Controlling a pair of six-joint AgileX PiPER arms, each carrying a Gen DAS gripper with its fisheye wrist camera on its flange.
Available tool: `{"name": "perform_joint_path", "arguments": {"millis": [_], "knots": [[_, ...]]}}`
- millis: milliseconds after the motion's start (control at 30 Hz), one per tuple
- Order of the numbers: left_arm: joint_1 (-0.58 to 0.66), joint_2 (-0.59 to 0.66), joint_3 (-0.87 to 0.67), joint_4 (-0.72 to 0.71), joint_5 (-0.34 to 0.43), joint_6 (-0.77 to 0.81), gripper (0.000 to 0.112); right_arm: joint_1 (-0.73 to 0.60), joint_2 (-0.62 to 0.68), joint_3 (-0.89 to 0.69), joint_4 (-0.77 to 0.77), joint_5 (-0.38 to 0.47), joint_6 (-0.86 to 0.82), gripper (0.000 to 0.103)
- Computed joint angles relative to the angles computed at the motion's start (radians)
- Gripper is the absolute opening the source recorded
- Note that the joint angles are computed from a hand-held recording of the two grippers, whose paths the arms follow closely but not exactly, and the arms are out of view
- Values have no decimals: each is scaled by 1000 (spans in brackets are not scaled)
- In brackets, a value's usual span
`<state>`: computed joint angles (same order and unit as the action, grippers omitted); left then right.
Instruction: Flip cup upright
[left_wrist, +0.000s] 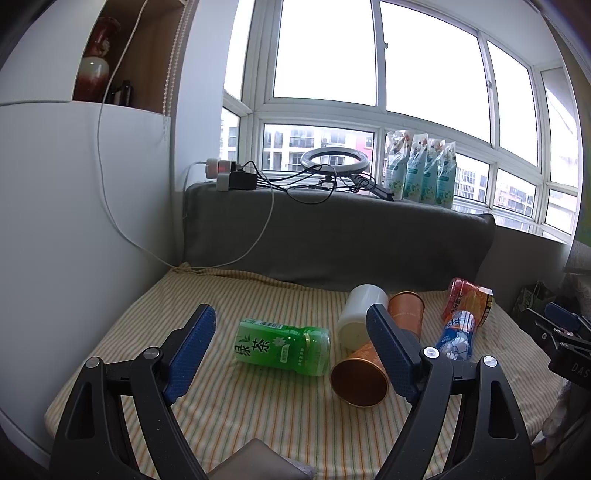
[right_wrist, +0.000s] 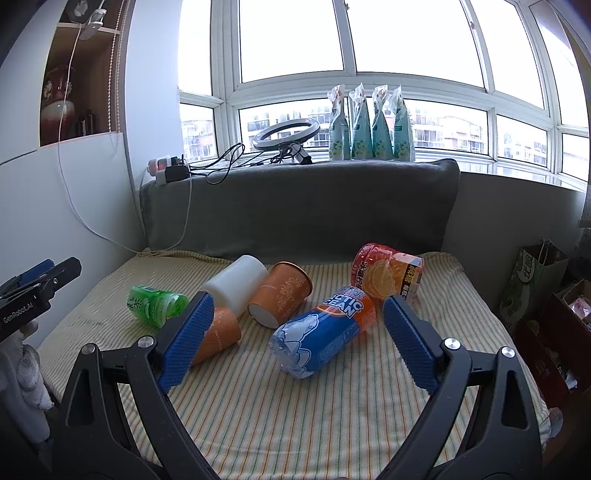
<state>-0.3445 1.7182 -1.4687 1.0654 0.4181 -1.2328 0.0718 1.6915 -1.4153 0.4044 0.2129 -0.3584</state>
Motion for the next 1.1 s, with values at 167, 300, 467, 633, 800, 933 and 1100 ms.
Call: {"name": "perform_joint_path", "arguments": {"millis": [167, 300, 467, 633, 800, 933, 1100], "knots": [[-5, -2, 4, 8, 0, -9, 84, -4, 0, -7, 3, 10, -1, 95], [-6, -2, 1, 0, 2, -3, 84, 3, 3, 2, 0, -2, 2, 95], [-5, -3, 3, 4, 1, -7, 84, 7, 6, 4, 1, -7, 3, 95], [-10, -1, 5, 20, 2, -24, 84, 11, 9, 2, -4, -5, 12, 95], [-12, 0, 3, 8, 5, -16, 84, 8, 10, 0, 2, -6, 6, 95], [-9, -1, 5, 3, 1, -12, 84, 4, 12, -7, 9, 1, -2, 95], [-2, 3, 1, -13, -4, -1, 84, 13, 14, -6, -27, -1, 37, 95]]}}
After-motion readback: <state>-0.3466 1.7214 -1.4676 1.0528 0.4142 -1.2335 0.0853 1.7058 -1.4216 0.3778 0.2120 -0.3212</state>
